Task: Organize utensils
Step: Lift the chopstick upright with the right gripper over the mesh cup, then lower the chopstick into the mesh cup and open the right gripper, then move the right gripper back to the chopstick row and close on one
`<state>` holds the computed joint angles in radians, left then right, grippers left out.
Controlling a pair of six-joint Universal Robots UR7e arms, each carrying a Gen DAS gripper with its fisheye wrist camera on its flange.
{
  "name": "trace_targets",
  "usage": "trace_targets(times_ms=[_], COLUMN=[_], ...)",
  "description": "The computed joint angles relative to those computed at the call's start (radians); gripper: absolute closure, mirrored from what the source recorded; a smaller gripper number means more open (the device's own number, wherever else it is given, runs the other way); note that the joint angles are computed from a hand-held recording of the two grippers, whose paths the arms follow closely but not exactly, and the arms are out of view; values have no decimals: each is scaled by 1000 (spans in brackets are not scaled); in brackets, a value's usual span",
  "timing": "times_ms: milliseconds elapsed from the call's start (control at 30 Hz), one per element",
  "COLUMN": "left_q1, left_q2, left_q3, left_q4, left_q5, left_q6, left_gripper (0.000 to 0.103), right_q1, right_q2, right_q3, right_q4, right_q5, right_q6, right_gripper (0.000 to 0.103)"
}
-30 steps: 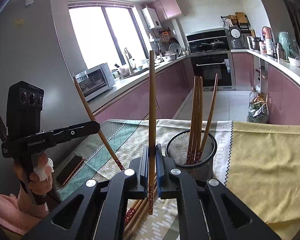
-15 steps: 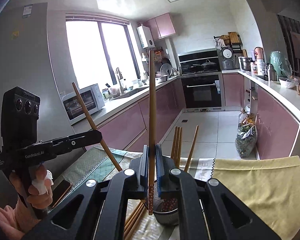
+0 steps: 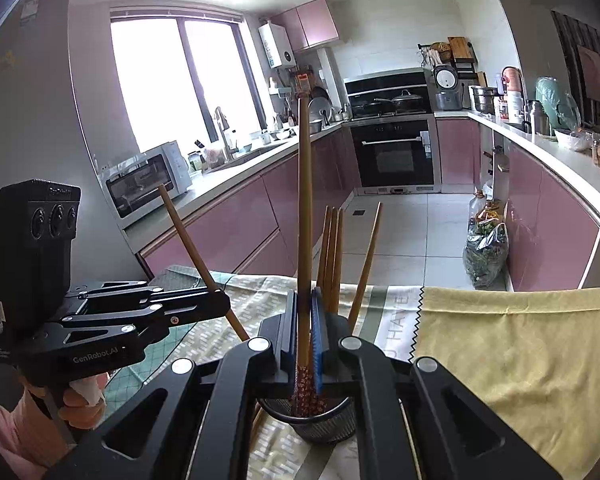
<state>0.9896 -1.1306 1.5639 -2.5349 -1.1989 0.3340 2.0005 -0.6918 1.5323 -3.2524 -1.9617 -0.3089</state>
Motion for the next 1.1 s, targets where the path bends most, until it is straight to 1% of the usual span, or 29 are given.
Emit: trace_targets(times_ms=[200, 300, 400, 467, 567, 667, 733, 800, 867, 933, 1067, 1100], left_q1=[26, 34, 38, 40, 42, 42, 42, 42, 43, 42, 43, 44], left_q2=[39, 60, 79, 90, 90, 78, 64, 42, 20, -5, -56, -68], left_q3=[-48, -67, -89, -98, -90, -60, -38, -8, 19, 51, 113, 128], left_q4=[73, 76, 80, 75, 67, 28, -2, -33, -62, -96, -149, -161], left_q5=[-4, 4, 8, 13, 10, 25, 28, 30, 29, 34, 42, 45], left_q6=[-1, 7, 3, -1, -5, 3, 8, 7, 5, 6, 17, 19], left_gripper=[95, 95, 95, 95, 94, 92, 90, 89, 86, 81, 76, 73], right_q1=[0, -5, -9, -8, -5, -4, -4, -3, -1, 4, 18, 22], right_q2=[18, 31, 38, 41, 41, 38, 33, 30, 25, 20, 7, 3], right_q3=[-30, -45, -52, -50, -42, -28, -15, -4, 11, 28, 71, 82], right_q4=[112, 143, 148, 140, 127, 111, 98, 93, 85, 72, 46, 41], right_q5=[-44, -51, -51, -57, -59, -61, -55, -47, -39, -31, -5, -1], right_q6=[26, 42, 53, 53, 48, 43, 43, 46, 45, 41, 22, 16], right_gripper=[97, 97, 97, 94, 94, 87, 80, 77, 73, 65, 58, 56])
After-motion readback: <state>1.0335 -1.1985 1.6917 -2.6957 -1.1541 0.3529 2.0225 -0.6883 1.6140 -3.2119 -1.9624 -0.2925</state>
